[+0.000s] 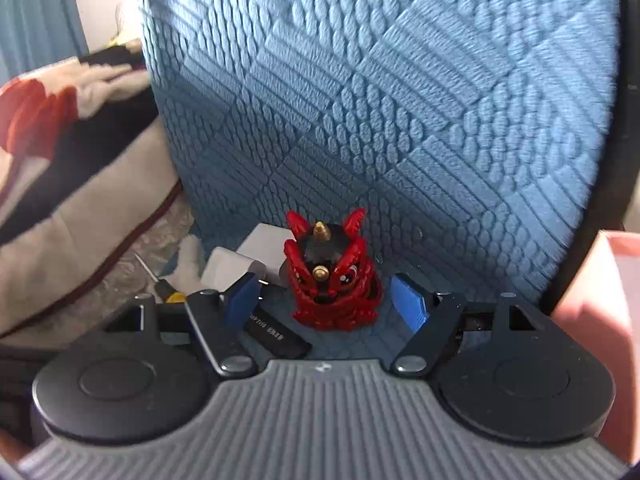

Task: Organize rigid objects
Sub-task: 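Grasp the red lion figurine with the right gripper while the left gripper approaches the yellow screwdriver, then close the left gripper on the yellow screwdriver handle and lift it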

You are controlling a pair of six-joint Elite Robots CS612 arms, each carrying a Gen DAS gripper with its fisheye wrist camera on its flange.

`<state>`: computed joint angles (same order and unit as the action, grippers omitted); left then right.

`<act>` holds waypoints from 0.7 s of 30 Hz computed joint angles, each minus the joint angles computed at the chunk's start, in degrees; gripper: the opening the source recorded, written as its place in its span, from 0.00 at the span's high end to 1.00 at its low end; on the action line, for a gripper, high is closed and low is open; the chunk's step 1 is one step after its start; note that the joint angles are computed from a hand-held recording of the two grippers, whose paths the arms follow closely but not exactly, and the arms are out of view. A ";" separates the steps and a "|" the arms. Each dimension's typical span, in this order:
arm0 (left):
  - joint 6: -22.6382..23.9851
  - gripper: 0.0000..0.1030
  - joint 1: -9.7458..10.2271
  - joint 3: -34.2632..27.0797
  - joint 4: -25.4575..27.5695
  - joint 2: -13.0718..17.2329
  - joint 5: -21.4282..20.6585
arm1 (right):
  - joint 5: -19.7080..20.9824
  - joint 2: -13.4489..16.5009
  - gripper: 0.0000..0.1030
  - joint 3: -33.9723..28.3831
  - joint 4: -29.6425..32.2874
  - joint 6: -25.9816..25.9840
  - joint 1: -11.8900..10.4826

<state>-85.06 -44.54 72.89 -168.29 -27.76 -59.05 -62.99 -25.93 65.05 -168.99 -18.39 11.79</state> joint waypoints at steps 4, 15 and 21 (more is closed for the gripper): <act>-1.38 0.40 0.05 -0.13 0.16 0.23 0.85 | -0.52 1.29 0.28 -2.76 2.97 -0.32 0.60; -1.00 0.55 0.54 -1.49 3.11 0.56 0.98 | -2.67 2.54 0.42 -7.44 9.70 -0.62 1.05; -1.17 0.64 0.48 -0.59 2.49 0.26 0.78 | -2.50 1.98 0.44 -6.85 10.24 -0.62 0.98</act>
